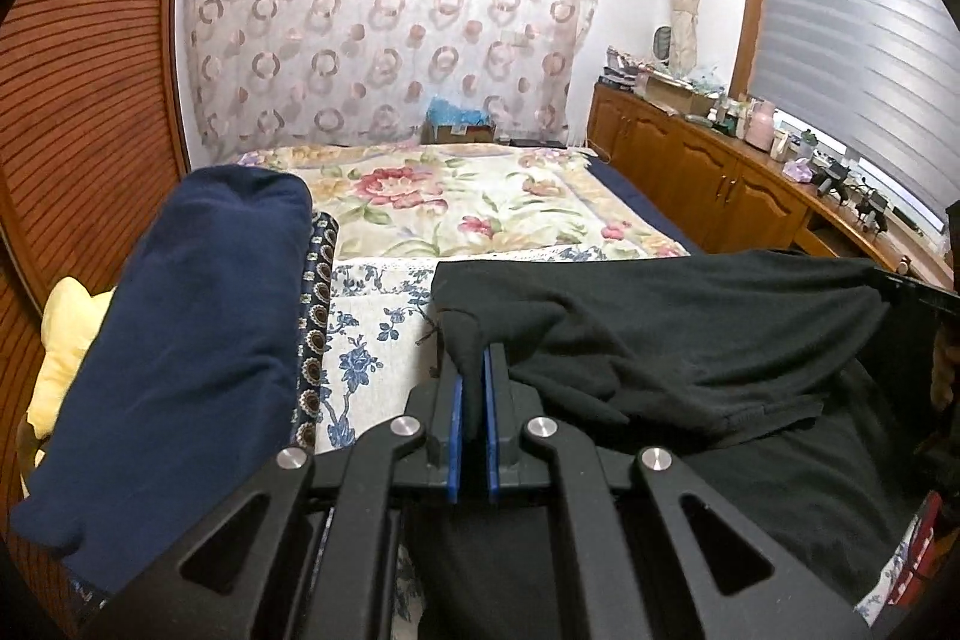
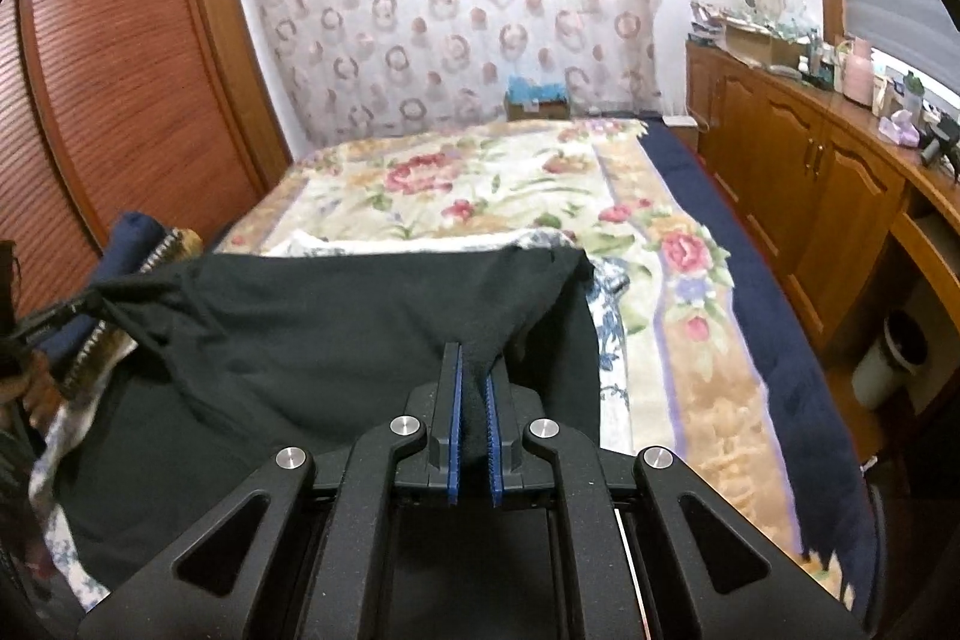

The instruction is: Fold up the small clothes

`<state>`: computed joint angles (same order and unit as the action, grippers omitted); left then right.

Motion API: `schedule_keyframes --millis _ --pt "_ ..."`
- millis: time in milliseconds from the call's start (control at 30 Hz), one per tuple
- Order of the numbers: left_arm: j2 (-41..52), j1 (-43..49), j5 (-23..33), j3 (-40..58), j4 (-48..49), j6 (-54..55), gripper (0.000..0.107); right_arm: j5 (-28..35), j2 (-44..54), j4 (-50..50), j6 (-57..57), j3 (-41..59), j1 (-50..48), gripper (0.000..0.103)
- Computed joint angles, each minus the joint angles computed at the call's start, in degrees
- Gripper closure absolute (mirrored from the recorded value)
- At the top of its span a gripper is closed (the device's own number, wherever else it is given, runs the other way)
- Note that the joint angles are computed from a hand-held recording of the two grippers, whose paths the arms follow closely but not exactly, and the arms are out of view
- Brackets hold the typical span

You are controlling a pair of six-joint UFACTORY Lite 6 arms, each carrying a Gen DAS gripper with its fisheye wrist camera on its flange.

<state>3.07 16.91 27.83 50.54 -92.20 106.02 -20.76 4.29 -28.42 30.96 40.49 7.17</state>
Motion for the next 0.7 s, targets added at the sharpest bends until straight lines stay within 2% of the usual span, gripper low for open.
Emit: schedule_keyframes --millis 267,567,700 --pt "-9.3 4.4 4.7 -6.6 3.5 -2.4 0.105 1.1 -12.1 -4.9 4.7 -7.2 -1.1 0.099" --pt "-20.6 11.3 10.9 -17.8 5.0 0.7 0.105 4.4 -26.9 0.1 1.1 -18.5 1.6 0.099" --pt "-24.9 15.7 14.1 -21.3 6.8 1.2 0.105 5.6 -35.9 -1.5 2.7 -24.8 2.2 0.099"
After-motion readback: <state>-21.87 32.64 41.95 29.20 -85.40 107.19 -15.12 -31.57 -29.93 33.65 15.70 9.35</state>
